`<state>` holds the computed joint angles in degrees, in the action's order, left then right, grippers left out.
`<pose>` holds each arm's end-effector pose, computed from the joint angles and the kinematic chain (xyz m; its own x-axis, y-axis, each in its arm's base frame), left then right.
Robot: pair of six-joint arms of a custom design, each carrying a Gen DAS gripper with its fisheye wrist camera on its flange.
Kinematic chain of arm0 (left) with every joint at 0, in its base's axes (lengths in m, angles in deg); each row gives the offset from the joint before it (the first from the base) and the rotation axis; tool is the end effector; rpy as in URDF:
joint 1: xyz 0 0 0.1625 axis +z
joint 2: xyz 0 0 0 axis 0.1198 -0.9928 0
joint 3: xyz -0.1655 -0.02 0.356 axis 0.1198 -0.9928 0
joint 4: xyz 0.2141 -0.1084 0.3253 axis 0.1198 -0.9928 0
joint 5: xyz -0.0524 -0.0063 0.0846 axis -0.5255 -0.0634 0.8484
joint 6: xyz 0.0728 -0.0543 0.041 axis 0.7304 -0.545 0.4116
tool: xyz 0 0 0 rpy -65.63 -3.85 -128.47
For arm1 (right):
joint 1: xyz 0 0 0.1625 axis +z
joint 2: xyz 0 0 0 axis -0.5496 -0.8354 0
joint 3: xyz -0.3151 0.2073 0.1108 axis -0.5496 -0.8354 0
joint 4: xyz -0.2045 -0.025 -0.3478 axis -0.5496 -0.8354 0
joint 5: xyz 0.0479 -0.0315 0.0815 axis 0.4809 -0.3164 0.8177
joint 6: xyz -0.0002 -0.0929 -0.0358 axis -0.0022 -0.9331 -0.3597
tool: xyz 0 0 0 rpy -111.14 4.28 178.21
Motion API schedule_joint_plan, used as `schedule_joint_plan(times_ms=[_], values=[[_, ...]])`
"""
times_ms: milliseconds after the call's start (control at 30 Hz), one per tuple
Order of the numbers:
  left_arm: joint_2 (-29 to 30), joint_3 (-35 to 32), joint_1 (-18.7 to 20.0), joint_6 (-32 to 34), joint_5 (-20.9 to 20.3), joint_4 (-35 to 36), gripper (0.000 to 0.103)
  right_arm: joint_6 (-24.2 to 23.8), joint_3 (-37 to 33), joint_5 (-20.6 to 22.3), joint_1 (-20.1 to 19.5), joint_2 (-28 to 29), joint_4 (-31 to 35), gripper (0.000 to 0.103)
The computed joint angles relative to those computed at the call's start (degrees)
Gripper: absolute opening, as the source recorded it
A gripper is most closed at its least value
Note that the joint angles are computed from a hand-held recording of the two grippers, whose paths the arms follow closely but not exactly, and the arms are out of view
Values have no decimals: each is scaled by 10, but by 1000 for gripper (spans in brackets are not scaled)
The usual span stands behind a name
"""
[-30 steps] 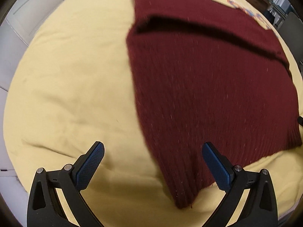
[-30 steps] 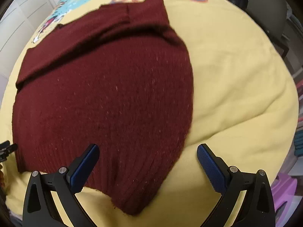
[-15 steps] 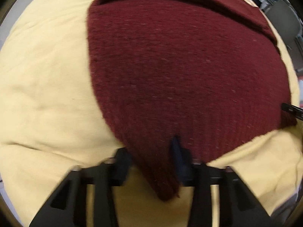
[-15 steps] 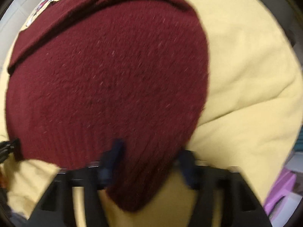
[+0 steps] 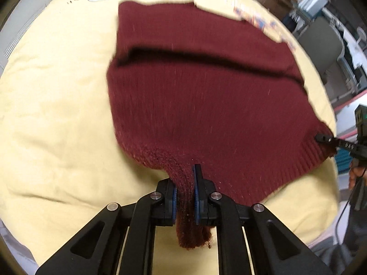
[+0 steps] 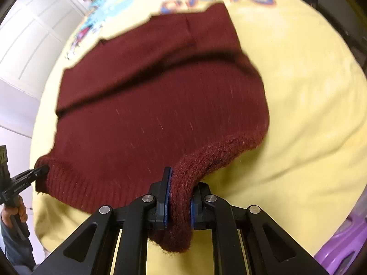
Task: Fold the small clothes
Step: 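Grasp the ribbed hem with the left gripper while the right gripper grasps it too, then fold the hem up onto the collar and open both grippers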
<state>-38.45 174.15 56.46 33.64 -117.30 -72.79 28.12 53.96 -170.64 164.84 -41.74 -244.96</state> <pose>-0.0114 -0.4092 0.3522 -0.7326 0.5609 -0.3856 0.5545 0.8204 0.1399 0.3047 -0.2438 0.0454 -0.8399 0.4138 0.3513 0.1590 0.8063 -0.5697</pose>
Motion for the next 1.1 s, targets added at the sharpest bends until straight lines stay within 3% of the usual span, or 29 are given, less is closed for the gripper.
schedule_joint_plan(times_ms=[167, 267, 533, 800, 1100], values=[[34, -33, -4, -4, -16, -47, 9, -12, -7, -60, 14, -21, -19, 12], [45, -60, 7, 12, -19, -64, 9, -59, -39, -87, -1, -24, -35, 12], [103, -145, -9, 8, -14, -123, 9, -161, -110, -134, -35, -18, -72, 12], [219, -225, -3, 10, 20, -181, 9, -224, -165, -113, -110, -19, -44, 12], [317, -232, 10, 26, 111, -239, 9, -225, -207, -61, -194, 17, 21, 12]])
